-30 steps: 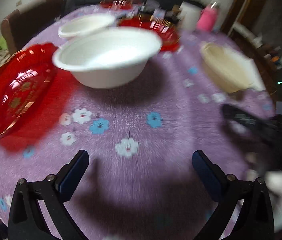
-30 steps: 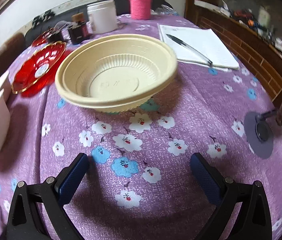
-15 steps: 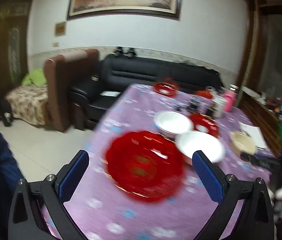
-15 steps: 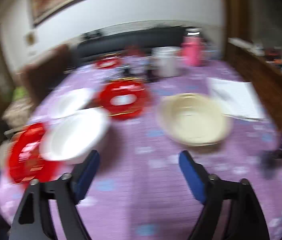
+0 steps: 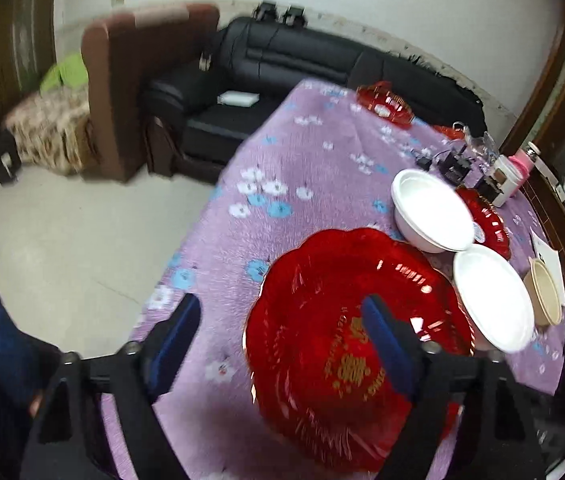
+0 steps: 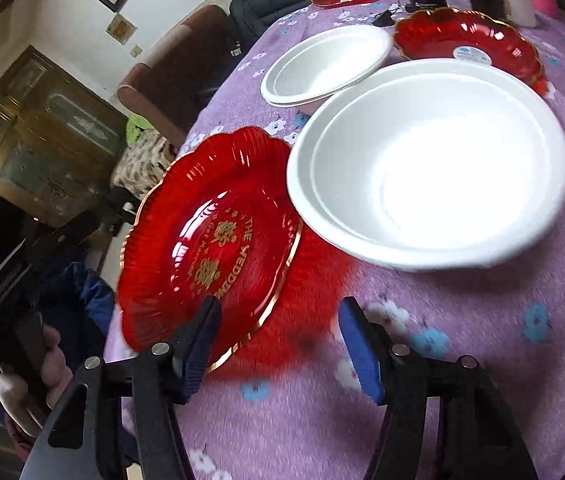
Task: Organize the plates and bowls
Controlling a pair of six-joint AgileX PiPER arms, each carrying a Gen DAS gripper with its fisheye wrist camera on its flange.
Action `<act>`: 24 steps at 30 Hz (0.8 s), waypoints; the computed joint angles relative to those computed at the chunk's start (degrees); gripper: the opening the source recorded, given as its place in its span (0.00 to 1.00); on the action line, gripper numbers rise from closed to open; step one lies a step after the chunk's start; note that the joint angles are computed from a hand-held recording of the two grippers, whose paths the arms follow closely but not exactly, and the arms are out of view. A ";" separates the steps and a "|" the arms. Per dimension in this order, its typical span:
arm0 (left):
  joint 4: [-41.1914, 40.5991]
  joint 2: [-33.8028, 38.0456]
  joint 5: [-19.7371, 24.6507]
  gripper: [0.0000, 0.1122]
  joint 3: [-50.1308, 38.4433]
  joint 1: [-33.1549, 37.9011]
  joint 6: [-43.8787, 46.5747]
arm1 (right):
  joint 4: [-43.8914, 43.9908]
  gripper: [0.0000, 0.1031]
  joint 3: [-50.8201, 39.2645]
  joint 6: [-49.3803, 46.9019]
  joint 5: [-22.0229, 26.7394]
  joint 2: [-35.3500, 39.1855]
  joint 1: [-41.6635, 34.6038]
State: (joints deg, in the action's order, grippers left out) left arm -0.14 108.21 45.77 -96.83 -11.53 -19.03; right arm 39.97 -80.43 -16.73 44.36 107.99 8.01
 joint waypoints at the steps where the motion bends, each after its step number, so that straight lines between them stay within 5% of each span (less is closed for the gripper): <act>1: 0.11 2.53 1.57 0.63 -2.38 0.05 -0.12 | -1.38 0.58 -1.50 1.26 0.74 0.73 0.07; 4: 0.63 7.73 5.24 0.51 -7.42 0.00 -0.16 | -4.36 0.45 -5.37 4.56 1.76 3.35 0.76; 6: -1.63 9.69 6.50 0.37 -8.61 0.28 1.24 | -4.19 0.22 -5.31 4.63 2.21 3.47 0.37; 10: 2.03 8.20 5.21 0.24 -5.94 -0.64 -1.67 | -7.41 0.20 -3.15 6.57 -1.05 1.49 1.88; 16: 3.39 -1.83 1.27 0.24 1.21 0.17 -3.94 | -5.92 0.20 0.97 1.37 -5.19 -4.64 4.08; 24: 9.80 -5.06 2.06 0.28 5.02 -0.76 -10.06 | -2.12 0.20 -0.80 -1.71 -2.06 -2.02 5.07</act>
State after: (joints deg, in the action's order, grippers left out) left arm 9.66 103.15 47.83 -91.81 -12.28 -29.09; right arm 37.86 -81.23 -18.44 42.30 105.97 13.08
